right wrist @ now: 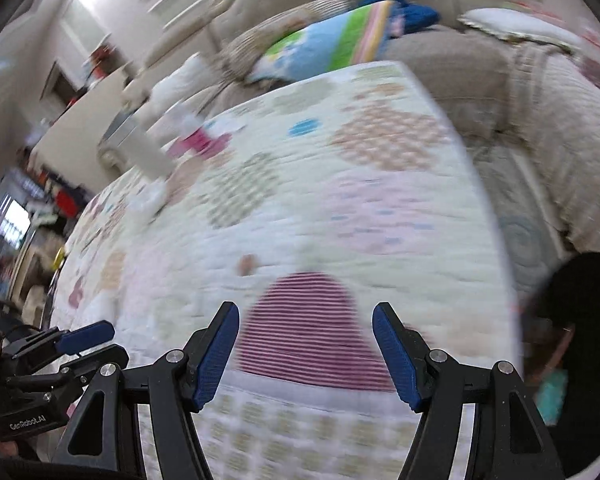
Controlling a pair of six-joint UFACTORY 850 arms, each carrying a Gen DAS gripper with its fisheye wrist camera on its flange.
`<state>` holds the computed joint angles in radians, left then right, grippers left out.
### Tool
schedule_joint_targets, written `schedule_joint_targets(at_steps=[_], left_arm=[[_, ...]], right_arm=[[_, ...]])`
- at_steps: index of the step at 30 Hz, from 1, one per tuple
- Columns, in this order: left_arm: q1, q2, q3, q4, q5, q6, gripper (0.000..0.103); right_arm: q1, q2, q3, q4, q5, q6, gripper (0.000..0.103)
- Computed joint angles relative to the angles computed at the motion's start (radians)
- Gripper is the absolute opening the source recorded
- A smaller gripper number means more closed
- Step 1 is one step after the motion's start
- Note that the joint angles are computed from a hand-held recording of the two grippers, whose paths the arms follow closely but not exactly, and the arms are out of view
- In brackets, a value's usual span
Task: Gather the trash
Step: 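Move both grippers back over the bed toward the sponge and tissue, then grasp the white sponge with the left gripper while the right grasps the crumpled tissue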
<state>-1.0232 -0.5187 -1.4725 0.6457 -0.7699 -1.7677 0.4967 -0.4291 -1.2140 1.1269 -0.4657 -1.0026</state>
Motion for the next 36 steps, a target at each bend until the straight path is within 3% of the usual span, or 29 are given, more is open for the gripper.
schedule_joint_targets(at_steps=[9,15,19,24,27,33,34,35,36], left_arm=[[-0.007,0.266,0.376,0.062,0.044,-0.115,0.056],[0.004,0.308,0.464,0.088,0.026,-0.035,0.058],[0.038,0.317,0.504,0.097,0.085,0.006,0.058],[0.073,0.34,0.546,0.144,0.151,-0.019,0.062],[0.079,0.342,0.558,0.165,0.173,-0.028,0.069],[0.087,0.33,0.551,0.165,0.164,-0.01,0.07],[0.088,0.331,0.554,0.171,0.166,-0.021,0.07],[0.088,0.332,0.557,0.176,0.169,-0.031,0.07],[0.088,0.334,0.56,0.184,0.173,-0.046,0.07]], right_arm=[[0.133,-0.109,-0.149,-0.089,-0.05,0.086,0.072],[0.194,-0.213,-0.302,-0.146,-0.103,0.179,0.074],[0.224,-0.293,-0.43,-0.161,-0.125,0.23,0.078],[0.254,-0.426,-0.642,-0.233,-0.141,0.369,0.079],[0.273,-0.534,-0.814,-0.296,-0.165,0.479,0.079],[0.31,-0.819,-1.29,-0.546,-0.302,0.765,0.079],[0.317,-0.835,-1.311,-0.583,-0.292,0.78,0.078],[0.322,-0.823,-1.289,-0.61,-0.264,0.777,0.068],[0.327,-0.814,-1.274,-0.635,-0.245,0.771,0.047]])
